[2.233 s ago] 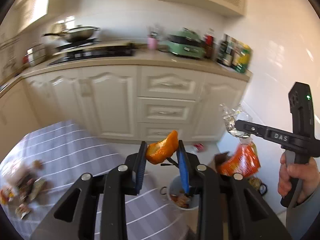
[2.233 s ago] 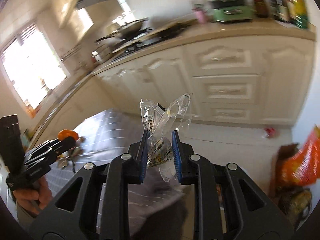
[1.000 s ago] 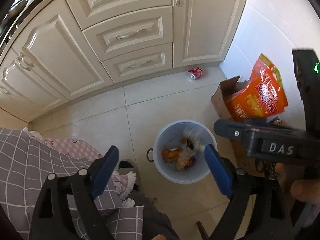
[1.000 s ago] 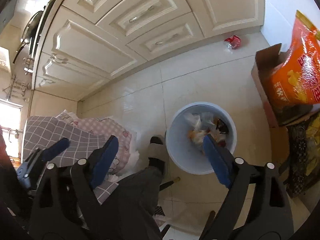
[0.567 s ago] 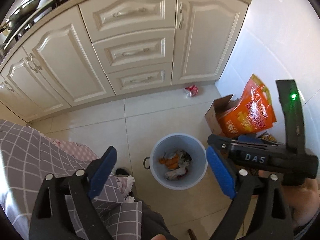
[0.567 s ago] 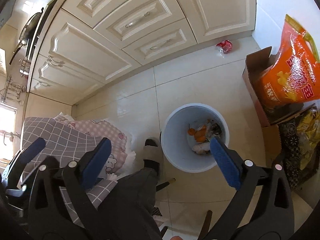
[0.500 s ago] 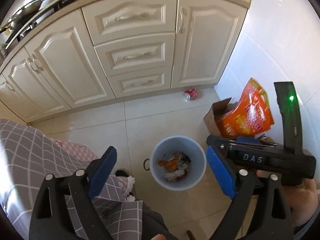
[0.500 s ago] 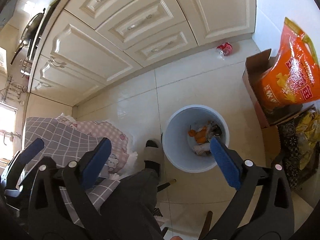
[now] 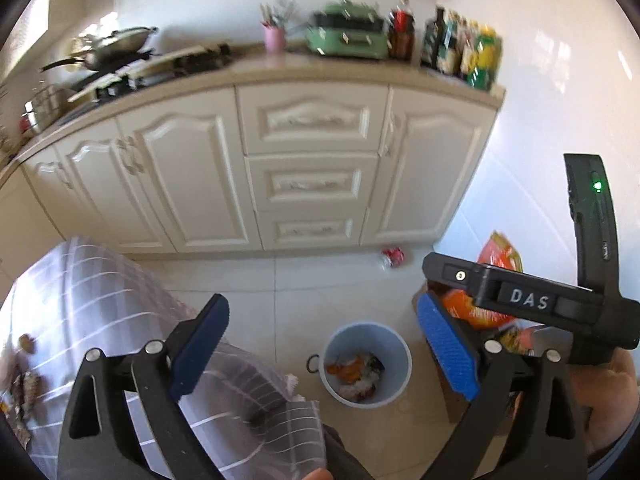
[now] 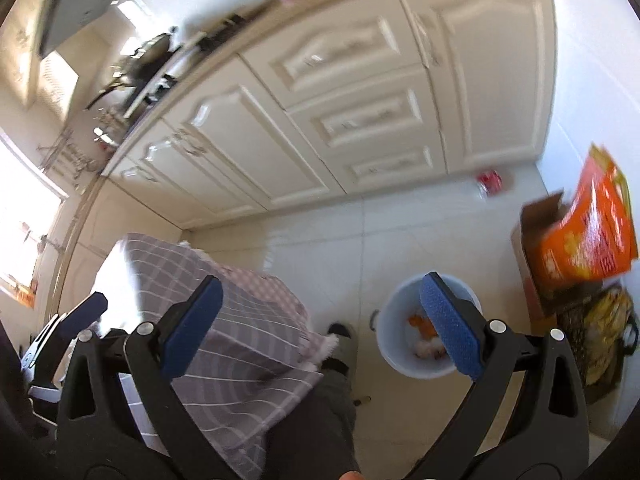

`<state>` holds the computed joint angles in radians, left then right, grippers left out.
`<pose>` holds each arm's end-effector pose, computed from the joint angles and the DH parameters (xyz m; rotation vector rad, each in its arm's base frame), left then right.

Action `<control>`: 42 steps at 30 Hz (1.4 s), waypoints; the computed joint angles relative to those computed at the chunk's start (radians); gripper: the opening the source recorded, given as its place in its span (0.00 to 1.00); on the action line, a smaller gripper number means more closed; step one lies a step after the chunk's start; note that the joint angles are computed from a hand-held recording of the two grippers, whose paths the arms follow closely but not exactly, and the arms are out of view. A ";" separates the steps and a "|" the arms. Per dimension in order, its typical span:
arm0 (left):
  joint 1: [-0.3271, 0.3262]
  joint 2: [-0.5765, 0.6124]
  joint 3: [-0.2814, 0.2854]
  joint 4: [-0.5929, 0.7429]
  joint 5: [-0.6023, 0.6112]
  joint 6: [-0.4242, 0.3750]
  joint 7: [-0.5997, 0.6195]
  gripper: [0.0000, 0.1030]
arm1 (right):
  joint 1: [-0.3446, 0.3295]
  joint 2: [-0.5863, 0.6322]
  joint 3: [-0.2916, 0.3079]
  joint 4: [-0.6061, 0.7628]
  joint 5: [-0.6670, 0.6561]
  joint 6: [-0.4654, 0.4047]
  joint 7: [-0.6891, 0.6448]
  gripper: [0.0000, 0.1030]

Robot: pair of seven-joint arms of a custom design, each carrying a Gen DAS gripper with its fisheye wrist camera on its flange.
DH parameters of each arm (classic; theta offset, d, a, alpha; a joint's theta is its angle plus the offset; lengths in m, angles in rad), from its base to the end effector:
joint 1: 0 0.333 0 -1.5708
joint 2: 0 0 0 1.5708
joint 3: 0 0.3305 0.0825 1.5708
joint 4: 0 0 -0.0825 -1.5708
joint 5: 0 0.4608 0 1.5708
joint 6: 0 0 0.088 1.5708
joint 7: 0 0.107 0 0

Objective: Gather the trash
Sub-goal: 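Move both open tools back over the table toward the remaining trash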

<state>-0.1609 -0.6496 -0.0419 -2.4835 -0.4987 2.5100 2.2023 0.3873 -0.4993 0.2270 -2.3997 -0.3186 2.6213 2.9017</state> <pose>0.4584 -0.0926 0.5764 -1.3072 2.2868 -0.9529 0.4116 0.3124 0.5605 -1.2333 2.0405 -0.2851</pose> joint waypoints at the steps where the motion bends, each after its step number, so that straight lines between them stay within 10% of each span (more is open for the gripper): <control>1: 0.005 -0.013 0.010 -0.001 -0.001 -0.002 0.002 0.91 | -0.002 0.005 0.008 0.018 -0.010 -0.003 -0.002 0.94; 25: 0.259 -0.240 0.210 -0.016 -0.001 0.061 0.029 0.93 | 0.122 0.370 0.127 0.558 -0.415 0.006 0.017 0.94; 42: 0.424 -0.202 0.306 -0.023 0.025 0.086 0.072 0.93 | 0.380 0.704 0.018 0.942 -0.388 -0.140 -0.208 0.94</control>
